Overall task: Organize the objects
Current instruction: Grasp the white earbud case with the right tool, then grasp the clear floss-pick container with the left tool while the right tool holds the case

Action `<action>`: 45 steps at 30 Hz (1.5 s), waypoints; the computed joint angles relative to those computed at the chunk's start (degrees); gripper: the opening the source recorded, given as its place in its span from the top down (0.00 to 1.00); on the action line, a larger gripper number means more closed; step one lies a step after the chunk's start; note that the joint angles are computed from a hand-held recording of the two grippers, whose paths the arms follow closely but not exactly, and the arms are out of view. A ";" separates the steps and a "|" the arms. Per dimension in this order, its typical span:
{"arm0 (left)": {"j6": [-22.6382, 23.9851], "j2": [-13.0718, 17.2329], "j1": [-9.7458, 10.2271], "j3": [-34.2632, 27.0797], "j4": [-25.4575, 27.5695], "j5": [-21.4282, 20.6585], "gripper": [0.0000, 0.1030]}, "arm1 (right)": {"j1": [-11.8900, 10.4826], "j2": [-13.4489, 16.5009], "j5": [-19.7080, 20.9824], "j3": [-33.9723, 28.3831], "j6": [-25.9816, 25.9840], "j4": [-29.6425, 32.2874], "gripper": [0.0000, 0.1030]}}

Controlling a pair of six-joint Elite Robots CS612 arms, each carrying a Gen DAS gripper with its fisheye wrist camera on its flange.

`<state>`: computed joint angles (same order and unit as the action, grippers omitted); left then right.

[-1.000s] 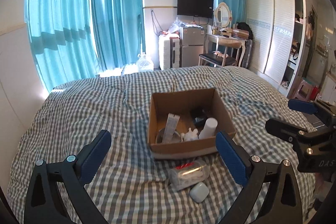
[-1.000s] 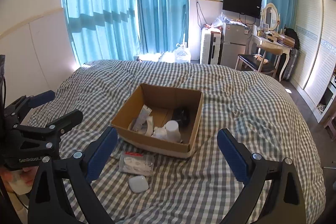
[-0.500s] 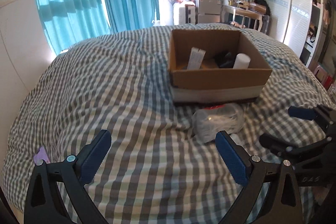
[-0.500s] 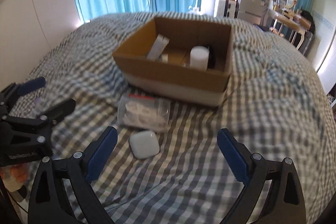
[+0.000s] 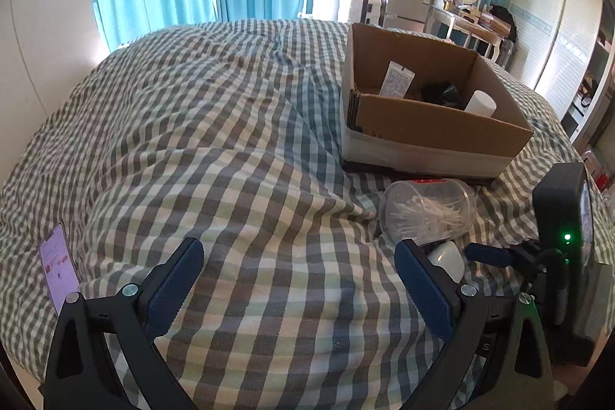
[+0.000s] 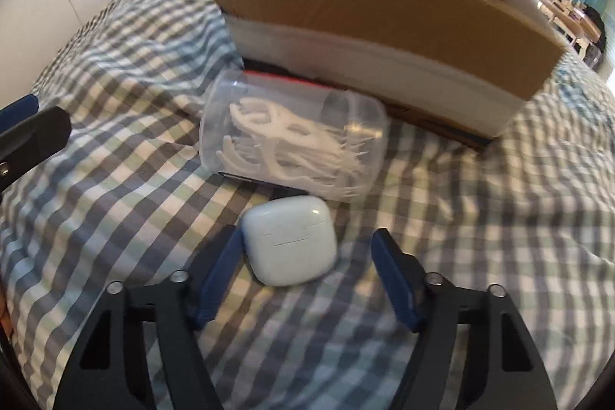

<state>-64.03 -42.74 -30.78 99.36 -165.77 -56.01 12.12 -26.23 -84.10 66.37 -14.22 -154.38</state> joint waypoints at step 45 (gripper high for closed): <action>4.03 14.62 2.88 -27.25 19.66 -4.13 0.01 | -6.77 -3.90 0.48 4.83 5.52 -10.37 0.50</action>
